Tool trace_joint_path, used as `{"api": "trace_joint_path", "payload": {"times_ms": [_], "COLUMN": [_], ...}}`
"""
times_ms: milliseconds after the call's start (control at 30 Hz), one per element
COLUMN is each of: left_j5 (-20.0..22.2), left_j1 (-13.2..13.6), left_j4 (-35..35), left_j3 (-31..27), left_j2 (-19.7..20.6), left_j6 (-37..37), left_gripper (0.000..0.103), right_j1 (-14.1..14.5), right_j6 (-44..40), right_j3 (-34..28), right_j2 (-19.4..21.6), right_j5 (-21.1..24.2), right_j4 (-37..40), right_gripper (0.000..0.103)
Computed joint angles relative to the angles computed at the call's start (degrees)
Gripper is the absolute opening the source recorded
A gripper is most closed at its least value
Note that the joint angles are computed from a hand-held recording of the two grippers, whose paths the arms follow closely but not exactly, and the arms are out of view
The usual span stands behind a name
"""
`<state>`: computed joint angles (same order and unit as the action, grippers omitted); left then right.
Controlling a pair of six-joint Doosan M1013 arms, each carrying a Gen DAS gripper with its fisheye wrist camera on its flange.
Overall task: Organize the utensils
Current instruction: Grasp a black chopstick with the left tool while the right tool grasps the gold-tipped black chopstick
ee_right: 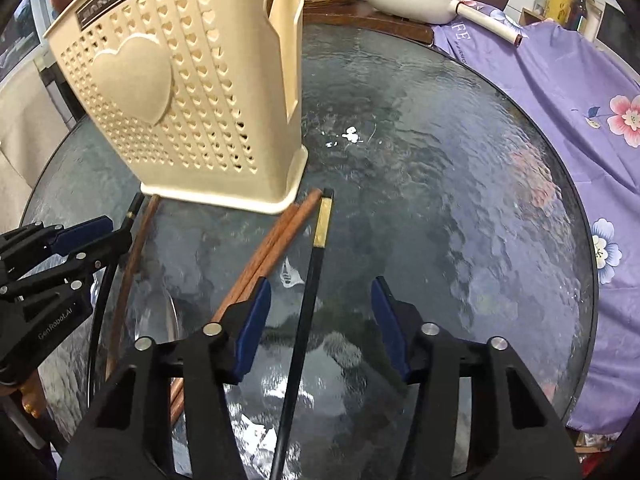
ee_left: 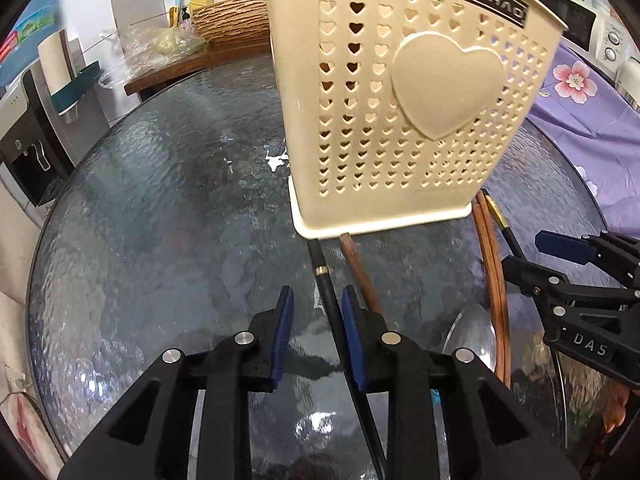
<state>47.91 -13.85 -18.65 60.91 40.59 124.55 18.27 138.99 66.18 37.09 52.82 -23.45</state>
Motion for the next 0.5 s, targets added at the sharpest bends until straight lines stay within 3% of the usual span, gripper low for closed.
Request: {"api": "trace_joint_path", "payload": {"times_ms": [333, 500], "left_j5": [-0.2, -1.7], "left_j1": [-0.3, -0.3], "left_j4": [0.7, 0.2], "left_j3": [-1.9, -0.1], "left_j2": [1.2, 0.3], "left_j6": [-1.1, -0.7], "left_gripper": [0.010, 0.008], "right_j1": [-0.5, -0.1], "right_j6": [0.5, 0.9], "right_j3": [-2.2, -1.9], "right_j2": [1.3, 1.3], "right_j5": [0.9, -0.1], "right_j4": [-0.6, -2.1], "right_gripper": [0.035, 0.015]}}
